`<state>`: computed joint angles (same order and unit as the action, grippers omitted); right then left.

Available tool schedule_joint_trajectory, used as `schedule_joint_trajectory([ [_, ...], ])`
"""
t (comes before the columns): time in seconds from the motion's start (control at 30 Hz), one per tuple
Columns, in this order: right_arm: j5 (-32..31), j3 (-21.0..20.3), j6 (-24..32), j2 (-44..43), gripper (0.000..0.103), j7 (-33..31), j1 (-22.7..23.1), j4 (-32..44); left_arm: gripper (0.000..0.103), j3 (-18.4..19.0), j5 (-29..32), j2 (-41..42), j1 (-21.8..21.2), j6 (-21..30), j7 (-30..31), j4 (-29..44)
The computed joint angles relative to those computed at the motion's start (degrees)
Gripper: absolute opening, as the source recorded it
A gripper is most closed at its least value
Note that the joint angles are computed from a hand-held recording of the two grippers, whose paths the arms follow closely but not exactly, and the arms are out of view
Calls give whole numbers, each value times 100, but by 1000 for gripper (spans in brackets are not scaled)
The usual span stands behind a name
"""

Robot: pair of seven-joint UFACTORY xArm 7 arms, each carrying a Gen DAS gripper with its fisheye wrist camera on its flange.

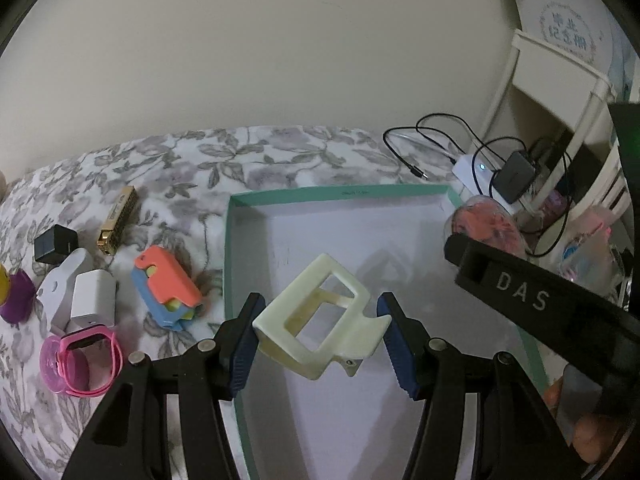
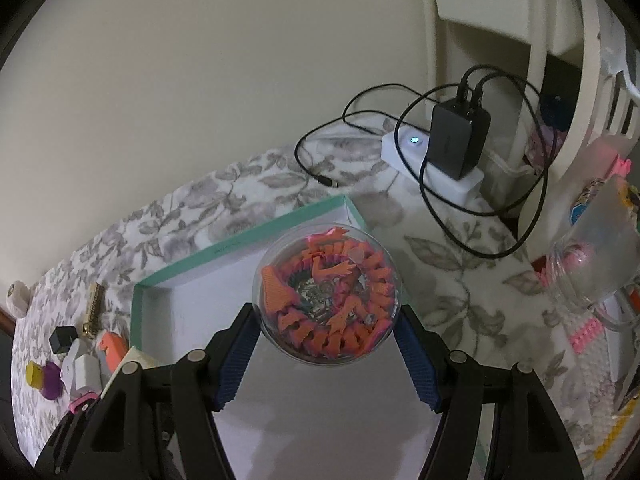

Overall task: Organize rigid objects
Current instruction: 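Carry the jar into the teal box and open the right gripper while the left carries the cream clip, then lower the cream clip into the teal box and open the left gripper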

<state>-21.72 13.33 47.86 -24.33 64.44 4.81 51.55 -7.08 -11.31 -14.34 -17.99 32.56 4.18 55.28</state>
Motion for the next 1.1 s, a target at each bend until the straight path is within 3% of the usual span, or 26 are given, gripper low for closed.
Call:
schedule_joint_trajectory([
  [0.47,323,-130,101,160,72,-232,130,-24,60,-36,192,165,55,298,-101,60],
  [0.9,180,-59,332,109,72,-243,136,201,61,26,-34,146,85,603,-34,303],
  [1.1,81,-4,399,-55,72,-209,89,336,66,15,85,96,165,745,-158,468],
])
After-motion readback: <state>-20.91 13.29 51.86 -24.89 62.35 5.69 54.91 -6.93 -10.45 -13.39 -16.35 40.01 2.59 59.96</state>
